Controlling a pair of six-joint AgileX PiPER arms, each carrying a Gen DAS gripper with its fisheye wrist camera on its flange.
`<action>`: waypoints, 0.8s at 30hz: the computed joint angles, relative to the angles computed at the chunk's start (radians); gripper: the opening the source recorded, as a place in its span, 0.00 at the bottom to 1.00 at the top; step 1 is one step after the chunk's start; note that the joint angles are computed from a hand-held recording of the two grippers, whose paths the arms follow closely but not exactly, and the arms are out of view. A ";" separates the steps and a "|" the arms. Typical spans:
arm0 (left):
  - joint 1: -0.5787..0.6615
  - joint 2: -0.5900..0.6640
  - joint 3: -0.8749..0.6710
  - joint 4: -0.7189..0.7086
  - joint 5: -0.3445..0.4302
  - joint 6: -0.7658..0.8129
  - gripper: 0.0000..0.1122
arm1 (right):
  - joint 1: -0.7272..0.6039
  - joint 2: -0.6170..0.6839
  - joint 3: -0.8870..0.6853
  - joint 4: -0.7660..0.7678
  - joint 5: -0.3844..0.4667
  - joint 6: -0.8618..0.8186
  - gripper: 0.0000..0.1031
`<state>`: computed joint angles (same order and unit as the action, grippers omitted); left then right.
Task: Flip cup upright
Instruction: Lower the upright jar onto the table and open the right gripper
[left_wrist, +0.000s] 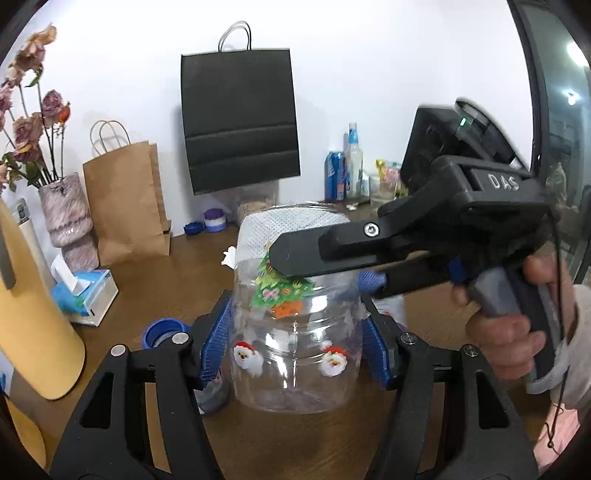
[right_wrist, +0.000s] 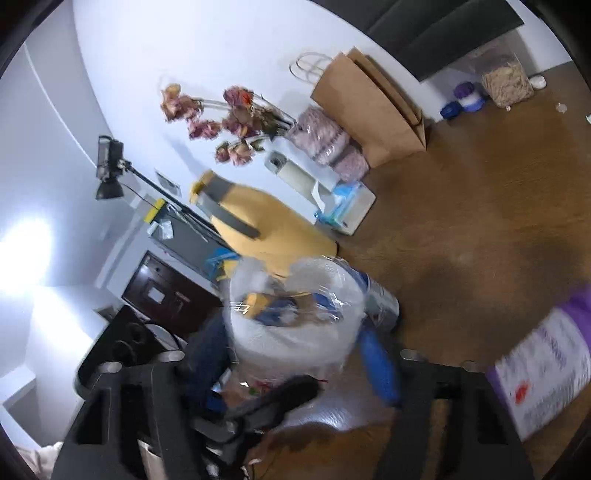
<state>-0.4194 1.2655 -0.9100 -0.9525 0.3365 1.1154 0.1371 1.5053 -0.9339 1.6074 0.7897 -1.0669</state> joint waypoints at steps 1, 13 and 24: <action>0.000 0.018 -0.024 0.030 0.014 -0.023 0.53 | 0.007 -0.005 -0.020 -0.049 -0.032 0.028 0.64; -0.017 0.376 -0.671 0.202 0.388 0.009 0.89 | -0.027 -0.021 -0.326 -0.689 -0.317 0.505 0.64; 0.056 0.623 -0.862 0.063 0.432 -0.013 0.90 | -0.040 0.190 -0.477 -0.735 -0.294 0.547 0.65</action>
